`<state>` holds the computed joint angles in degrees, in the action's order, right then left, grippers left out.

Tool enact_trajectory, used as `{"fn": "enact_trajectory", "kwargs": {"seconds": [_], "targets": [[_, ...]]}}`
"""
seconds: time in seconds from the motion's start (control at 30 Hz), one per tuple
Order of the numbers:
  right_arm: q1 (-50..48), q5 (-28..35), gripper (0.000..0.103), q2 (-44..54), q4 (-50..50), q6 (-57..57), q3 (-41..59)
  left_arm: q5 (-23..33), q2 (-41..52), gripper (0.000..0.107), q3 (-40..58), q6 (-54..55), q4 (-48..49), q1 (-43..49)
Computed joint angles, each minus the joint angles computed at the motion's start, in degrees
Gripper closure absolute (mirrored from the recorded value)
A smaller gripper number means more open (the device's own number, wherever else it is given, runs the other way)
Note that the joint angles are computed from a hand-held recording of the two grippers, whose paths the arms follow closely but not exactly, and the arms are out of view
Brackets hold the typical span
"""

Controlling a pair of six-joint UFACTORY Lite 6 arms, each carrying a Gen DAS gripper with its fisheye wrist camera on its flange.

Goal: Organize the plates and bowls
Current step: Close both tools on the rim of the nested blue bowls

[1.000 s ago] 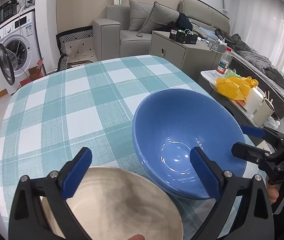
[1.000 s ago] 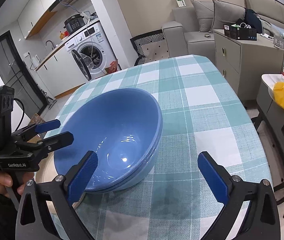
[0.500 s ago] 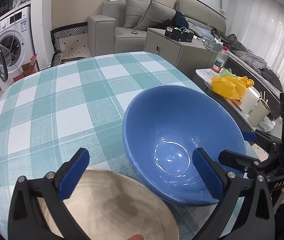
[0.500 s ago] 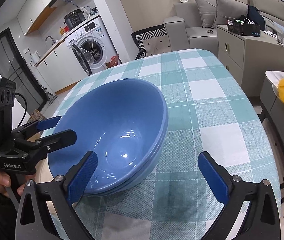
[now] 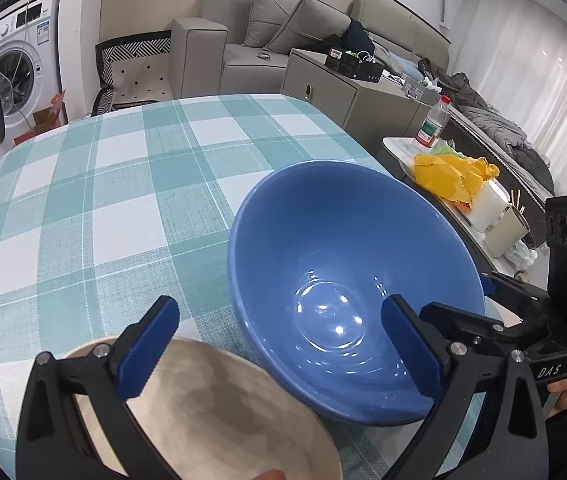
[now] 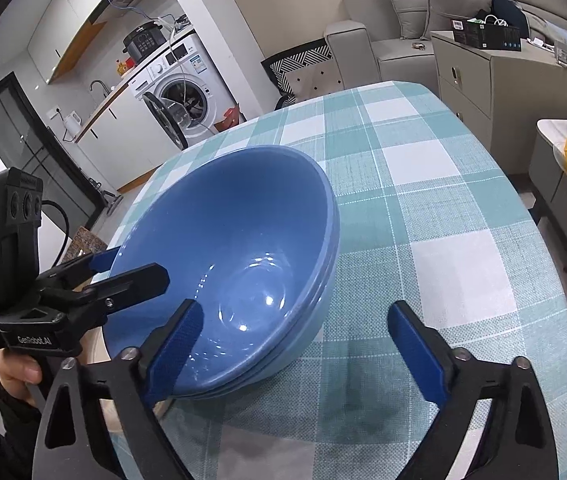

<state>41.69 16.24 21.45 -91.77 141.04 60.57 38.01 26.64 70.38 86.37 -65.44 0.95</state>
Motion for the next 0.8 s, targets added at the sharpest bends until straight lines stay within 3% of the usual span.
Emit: {"fn": "enact_trajectory", "kwargs": {"seconds": [0.1,0.23,0.4,0.53,0.73,0.8], "targets": [[-0.56,-1.28,0.020,0.32,-2.88,2.26,0.37,2.10,0.92,0.024,0.91,-1.31,1.34,0.19],[-0.48,-0.80,0.022,0.36,-5.63,4.89,0.59,2.58,0.57,0.039,0.57,-0.84,1.43,-0.08],[-0.34,-0.21,0.036,-0.27,-7.83,7.15,0.04,2.33,-0.77,0.044,-0.68,0.73,0.37,-0.29],[0.12,0.15,0.039,-0.04,-6.69,5.39,0.54,1.68,-0.87,0.053,-0.75,0.38,0.18,-0.04],[1.63,3.30,0.047,0.19,0.74,-1.90,1.70,0.05,-1.78,0.060,-1.96,1.24,-0.25,-0.12],[1.95,4.56,0.055,0.78,6.38,-7.98,2.85,-0.88,-2.20,0.061,-2.50,1.51,-0.53,-0.32]]}}
